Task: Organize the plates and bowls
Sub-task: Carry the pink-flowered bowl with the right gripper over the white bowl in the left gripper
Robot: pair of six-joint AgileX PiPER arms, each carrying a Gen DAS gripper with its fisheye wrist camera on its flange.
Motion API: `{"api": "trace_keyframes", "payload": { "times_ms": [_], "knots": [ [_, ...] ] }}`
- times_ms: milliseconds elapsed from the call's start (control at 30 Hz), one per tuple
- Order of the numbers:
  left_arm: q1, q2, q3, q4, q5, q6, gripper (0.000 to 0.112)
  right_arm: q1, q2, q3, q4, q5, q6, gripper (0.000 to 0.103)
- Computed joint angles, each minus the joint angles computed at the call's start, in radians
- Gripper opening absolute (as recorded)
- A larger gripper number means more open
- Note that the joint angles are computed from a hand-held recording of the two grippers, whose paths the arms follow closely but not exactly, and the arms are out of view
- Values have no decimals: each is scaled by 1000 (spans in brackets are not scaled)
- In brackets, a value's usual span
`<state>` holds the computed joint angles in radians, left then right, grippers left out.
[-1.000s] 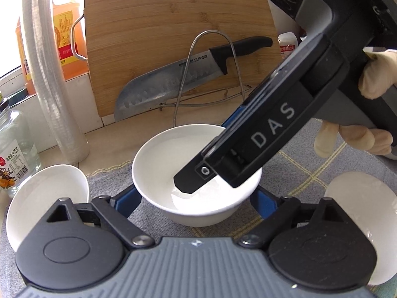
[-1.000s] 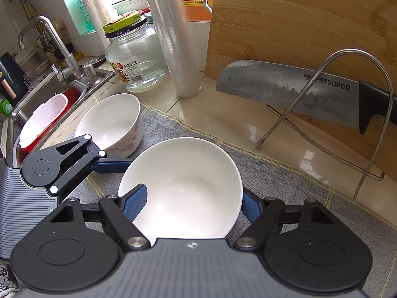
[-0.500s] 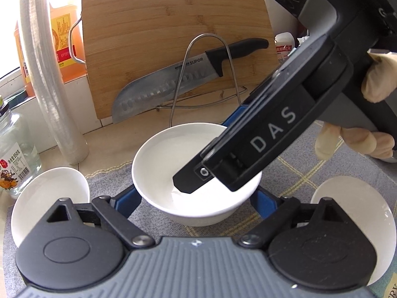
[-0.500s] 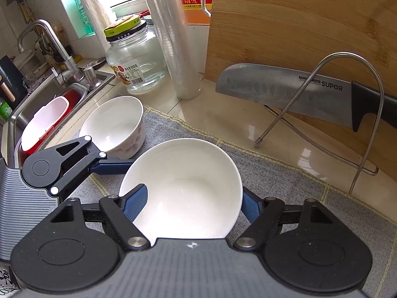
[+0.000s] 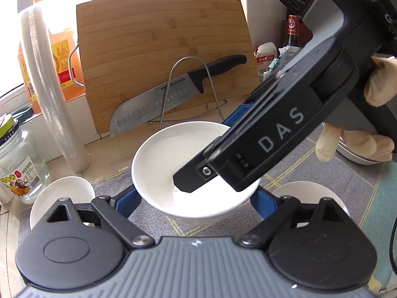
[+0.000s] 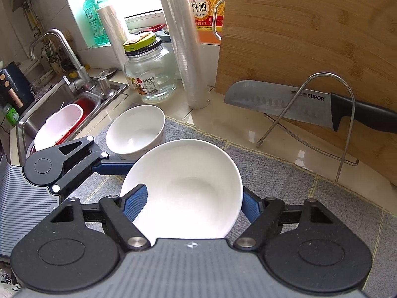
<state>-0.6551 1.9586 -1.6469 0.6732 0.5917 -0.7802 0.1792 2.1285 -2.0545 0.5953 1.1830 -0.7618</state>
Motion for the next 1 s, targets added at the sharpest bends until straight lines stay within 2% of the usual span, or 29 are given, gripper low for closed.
{"api": "trace_keyframes", "payload": {
  "times_ms": [367,700,1000],
  "knots": [
    [-85,-63,33,21,61,-45,93,-48,-201,282,59,-63,-104,84],
    [-152,-101,70,62,87,-115,94,-77,-313,425,82,-80,-154,84],
    [-188,-101,69,53,82,-112,94,-125,-390,528,97,-92,-185,84]
  ]
}}
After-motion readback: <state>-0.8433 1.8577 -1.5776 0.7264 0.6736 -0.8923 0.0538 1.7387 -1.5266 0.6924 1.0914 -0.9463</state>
